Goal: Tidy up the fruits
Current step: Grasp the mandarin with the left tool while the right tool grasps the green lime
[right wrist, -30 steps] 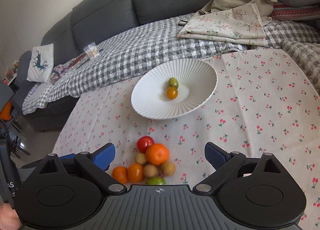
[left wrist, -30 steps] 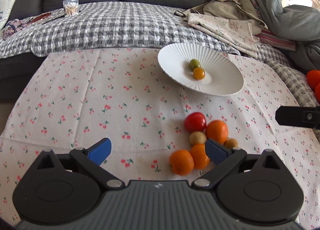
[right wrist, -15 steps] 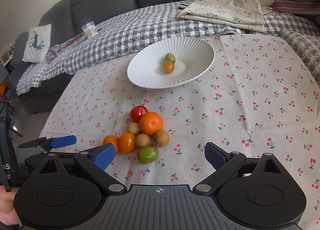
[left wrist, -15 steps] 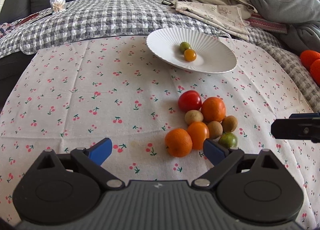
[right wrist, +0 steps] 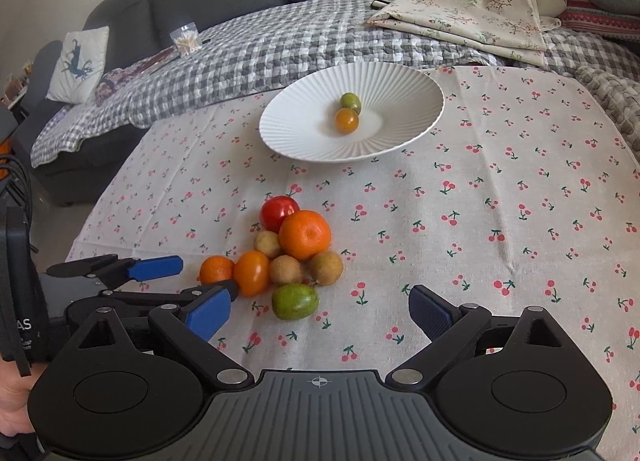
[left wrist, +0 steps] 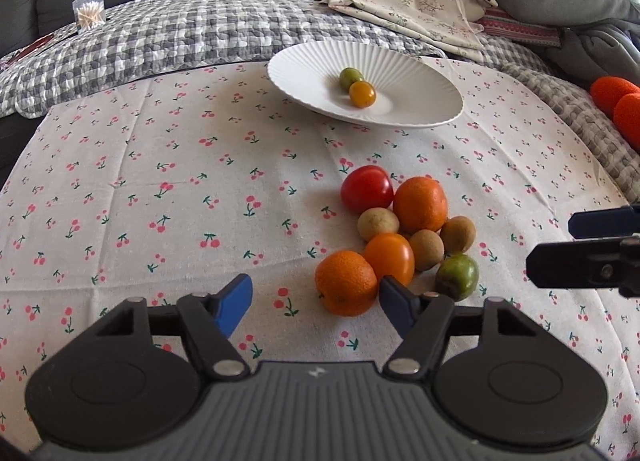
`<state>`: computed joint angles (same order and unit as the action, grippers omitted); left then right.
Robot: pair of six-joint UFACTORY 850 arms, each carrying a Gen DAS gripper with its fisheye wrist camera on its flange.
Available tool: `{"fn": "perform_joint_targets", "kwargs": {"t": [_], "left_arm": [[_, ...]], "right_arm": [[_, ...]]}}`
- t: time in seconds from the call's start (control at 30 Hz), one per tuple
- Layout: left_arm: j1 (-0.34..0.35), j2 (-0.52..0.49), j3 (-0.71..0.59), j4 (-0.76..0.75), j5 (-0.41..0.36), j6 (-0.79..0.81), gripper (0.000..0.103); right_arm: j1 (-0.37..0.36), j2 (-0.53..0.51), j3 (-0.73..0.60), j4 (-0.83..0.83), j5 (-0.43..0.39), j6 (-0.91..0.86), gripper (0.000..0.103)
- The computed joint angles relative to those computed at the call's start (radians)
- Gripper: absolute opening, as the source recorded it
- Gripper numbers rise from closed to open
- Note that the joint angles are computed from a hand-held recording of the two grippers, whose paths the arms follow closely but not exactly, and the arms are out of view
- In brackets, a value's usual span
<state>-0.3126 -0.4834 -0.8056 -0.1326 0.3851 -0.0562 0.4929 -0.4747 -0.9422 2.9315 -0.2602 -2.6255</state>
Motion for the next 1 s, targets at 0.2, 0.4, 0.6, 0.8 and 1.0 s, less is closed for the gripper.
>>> {"fn": "perform_joint_targets", "kwargs": {"t": [0.2, 0.4, 0.6, 0.8, 1.0], "left_arm": [[0.016, 0.001, 0.002, 0.172, 0.007, -0.151, 0.037], [0.02, 0.006, 0.008, 0.186, 0.014, -0.158, 0.031], [0.038, 0.021, 0.008, 0.139, -0.026, -0.155, 0.031], [0.049, 0.023, 0.008, 0.076, -0.04, -0.125, 0.031], [0.053, 0.031, 0.012, 0.062, -0.041, -0.121, 0.031]], "right_arm": [[0.003, -0.014, -0.007, 0.022, 0.004, -0.032, 0.096], [0.006, -0.035, -0.017, 0.045, 0.001, -0.079, 0.094], [0.012, -0.078, -0.044, -0.039, -0.001, -0.058, 0.092], [0.03, -0.117, -0.075, -0.019, 0.001, -0.139, 0.084], [0.042, -0.141, -0.091, 0.06, -0.017, -0.234, 0.069]]}}
